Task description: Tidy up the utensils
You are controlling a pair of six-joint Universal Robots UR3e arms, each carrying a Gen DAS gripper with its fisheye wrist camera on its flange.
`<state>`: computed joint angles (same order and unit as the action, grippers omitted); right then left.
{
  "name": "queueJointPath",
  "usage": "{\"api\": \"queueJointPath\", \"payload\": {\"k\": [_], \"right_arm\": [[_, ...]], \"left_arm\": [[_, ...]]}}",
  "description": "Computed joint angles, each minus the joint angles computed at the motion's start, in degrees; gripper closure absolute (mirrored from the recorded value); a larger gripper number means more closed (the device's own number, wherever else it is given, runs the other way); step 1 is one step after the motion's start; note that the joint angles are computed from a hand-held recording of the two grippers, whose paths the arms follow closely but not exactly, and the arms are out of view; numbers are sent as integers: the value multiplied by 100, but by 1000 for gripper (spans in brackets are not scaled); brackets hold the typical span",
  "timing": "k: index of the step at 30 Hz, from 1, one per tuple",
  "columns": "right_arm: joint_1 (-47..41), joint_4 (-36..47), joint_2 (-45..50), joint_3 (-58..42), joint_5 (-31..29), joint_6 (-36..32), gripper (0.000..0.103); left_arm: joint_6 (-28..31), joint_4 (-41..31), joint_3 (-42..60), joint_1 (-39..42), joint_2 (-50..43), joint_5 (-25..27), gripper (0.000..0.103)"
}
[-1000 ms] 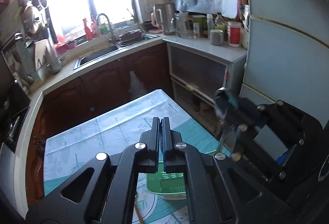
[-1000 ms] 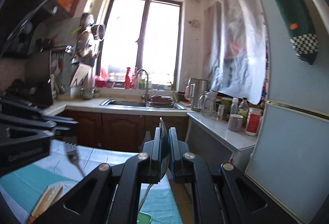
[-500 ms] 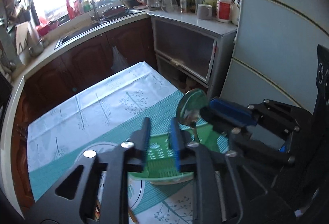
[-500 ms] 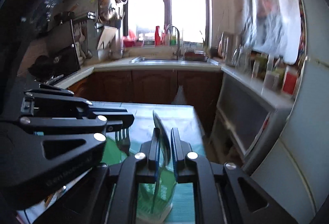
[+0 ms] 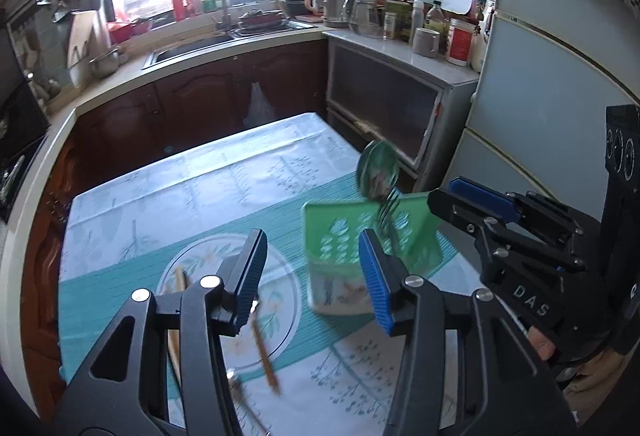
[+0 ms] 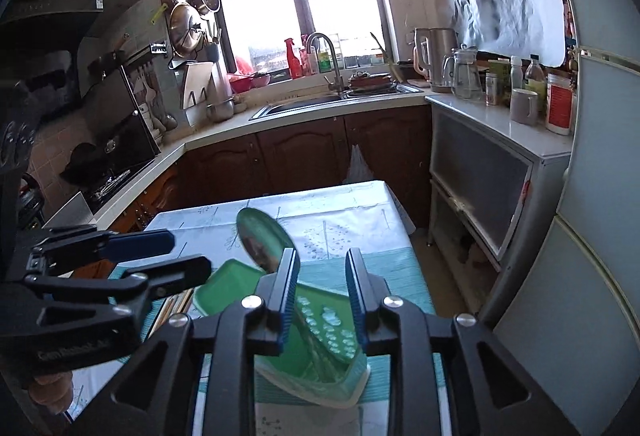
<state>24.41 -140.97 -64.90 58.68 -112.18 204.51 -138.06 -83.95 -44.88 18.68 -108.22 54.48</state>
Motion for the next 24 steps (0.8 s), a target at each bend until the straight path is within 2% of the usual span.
{"api": "queueJointPath", "payload": {"k": [7,13,18,20,24], "right_arm": [[334,72,-49,53,59,217,78],[663,310,149,-315,209,329,78],[1004,704,584,-932,-50,81,75],[1039,761,646,-995,28,90,70],[1116,1154,959,-1415,193,183,70]], "left_arm": [[418,224,-1548,800,1064,-108,55],[693,503,-2554,1291,1614,89,55],[721,671,-2922,1482,1637,345,55],[666,736,-2960,1485,1543,479,55],[472,1062,-3063,1494,1331,692,55]]}}
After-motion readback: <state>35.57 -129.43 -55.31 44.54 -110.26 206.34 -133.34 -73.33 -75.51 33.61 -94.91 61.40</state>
